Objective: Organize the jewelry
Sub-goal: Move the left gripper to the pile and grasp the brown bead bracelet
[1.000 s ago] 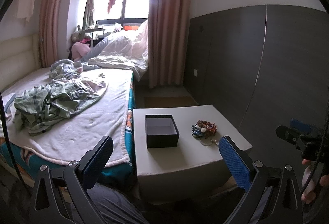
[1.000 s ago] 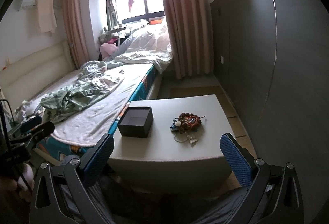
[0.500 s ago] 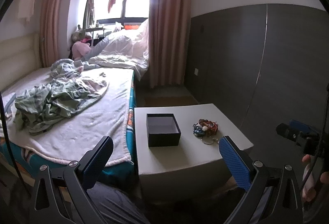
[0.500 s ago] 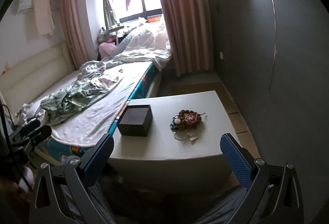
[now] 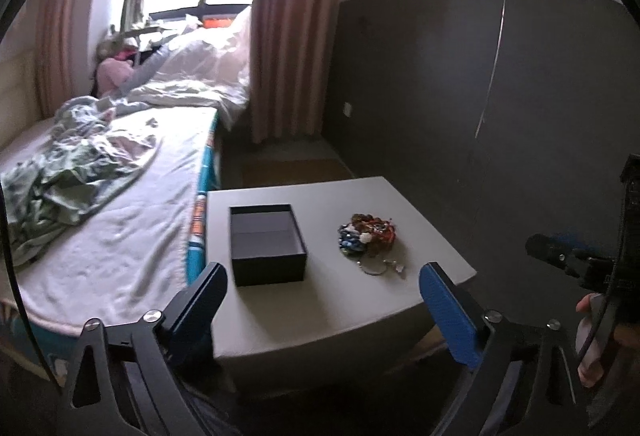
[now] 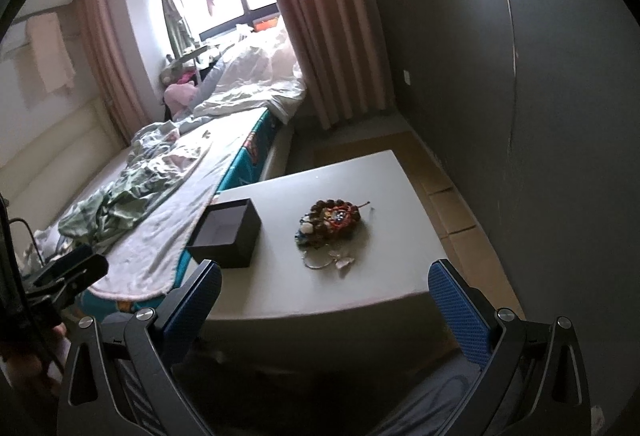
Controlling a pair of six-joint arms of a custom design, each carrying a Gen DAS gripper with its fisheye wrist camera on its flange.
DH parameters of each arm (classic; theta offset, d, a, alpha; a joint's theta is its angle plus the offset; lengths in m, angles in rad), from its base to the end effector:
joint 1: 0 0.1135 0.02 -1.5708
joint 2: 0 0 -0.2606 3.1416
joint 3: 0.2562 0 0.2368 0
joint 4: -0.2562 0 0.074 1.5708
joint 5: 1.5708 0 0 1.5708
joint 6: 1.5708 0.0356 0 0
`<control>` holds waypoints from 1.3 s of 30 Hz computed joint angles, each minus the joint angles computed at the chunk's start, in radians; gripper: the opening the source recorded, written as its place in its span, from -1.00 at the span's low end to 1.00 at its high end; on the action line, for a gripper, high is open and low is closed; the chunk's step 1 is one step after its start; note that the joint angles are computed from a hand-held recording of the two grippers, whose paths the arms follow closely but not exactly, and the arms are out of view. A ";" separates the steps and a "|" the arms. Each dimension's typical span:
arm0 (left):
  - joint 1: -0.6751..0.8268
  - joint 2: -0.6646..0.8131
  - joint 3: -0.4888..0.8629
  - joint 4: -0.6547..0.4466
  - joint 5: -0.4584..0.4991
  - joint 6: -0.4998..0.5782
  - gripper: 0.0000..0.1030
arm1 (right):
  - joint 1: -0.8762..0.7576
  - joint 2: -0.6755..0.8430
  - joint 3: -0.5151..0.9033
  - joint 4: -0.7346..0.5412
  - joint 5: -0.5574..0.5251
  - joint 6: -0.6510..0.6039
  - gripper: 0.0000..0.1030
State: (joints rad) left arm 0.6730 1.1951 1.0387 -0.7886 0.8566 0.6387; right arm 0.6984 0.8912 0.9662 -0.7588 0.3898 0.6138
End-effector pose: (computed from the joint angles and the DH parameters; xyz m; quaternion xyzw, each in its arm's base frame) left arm 0.1865 0.1142 0.3006 0.1130 0.8676 -0.1424 0.4629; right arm 0.1336 0.0945 0.3257 0.0456 0.8889 0.1182 0.4403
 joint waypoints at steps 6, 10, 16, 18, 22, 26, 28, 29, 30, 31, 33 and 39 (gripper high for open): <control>-0.154 0.082 0.027 0.072 -0.080 -0.111 0.56 | -0.174 0.025 -0.025 0.057 -0.146 -0.075 1.00; -0.238 0.147 0.058 0.095 -0.127 -0.159 0.43 | -0.281 0.050 -0.043 0.101 -0.236 -0.107 0.98; -0.344 0.229 0.114 0.111 -0.191 -0.210 0.30 | -0.426 0.112 -0.061 0.170 -0.364 -0.151 0.97; -0.381 0.265 0.144 0.112 -0.214 -0.231 0.21 | -0.456 0.137 -0.061 0.189 -0.397 -0.155 0.97; -0.437 0.355 0.223 0.100 -0.239 -0.259 0.09 | -0.511 0.205 -0.061 0.233 -0.461 -0.173 0.82; -0.500 0.446 0.296 0.103 -0.279 -0.303 -0.02 | -0.559 0.293 -0.045 0.273 -0.526 -0.181 0.67; -0.523 0.505 0.347 0.087 -0.289 -0.316 -0.11 | -0.579 0.329 -0.041 0.299 -0.561 -0.184 0.66; -0.535 0.537 0.378 0.071 -0.291 -0.321 -0.13 | -0.585 0.353 -0.035 0.310 -0.575 -0.182 0.65; -0.547 0.568 0.406 0.063 -0.300 -0.327 -0.18 | -0.595 0.375 -0.029 0.321 -0.589 -0.185 0.63; -0.560 0.598 0.433 0.058 -0.312 -0.335 -0.19 | -0.602 0.401 -0.021 0.331 -0.603 -0.184 0.57; -0.579 0.669 0.503 0.035 -0.324 -0.343 -0.20 | -0.613 0.448 -0.003 0.342 -0.625 -0.184 0.47; -0.632 0.829 0.677 -0.035 -0.377 -0.353 -0.40 | -0.633 0.547 0.044 0.362 -0.651 -0.178 0.44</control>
State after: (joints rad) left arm 0.0414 2.0242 1.7159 -0.8234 0.4798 0.2855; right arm 0.0656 1.4380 1.0101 -0.3970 -0.2615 0.4358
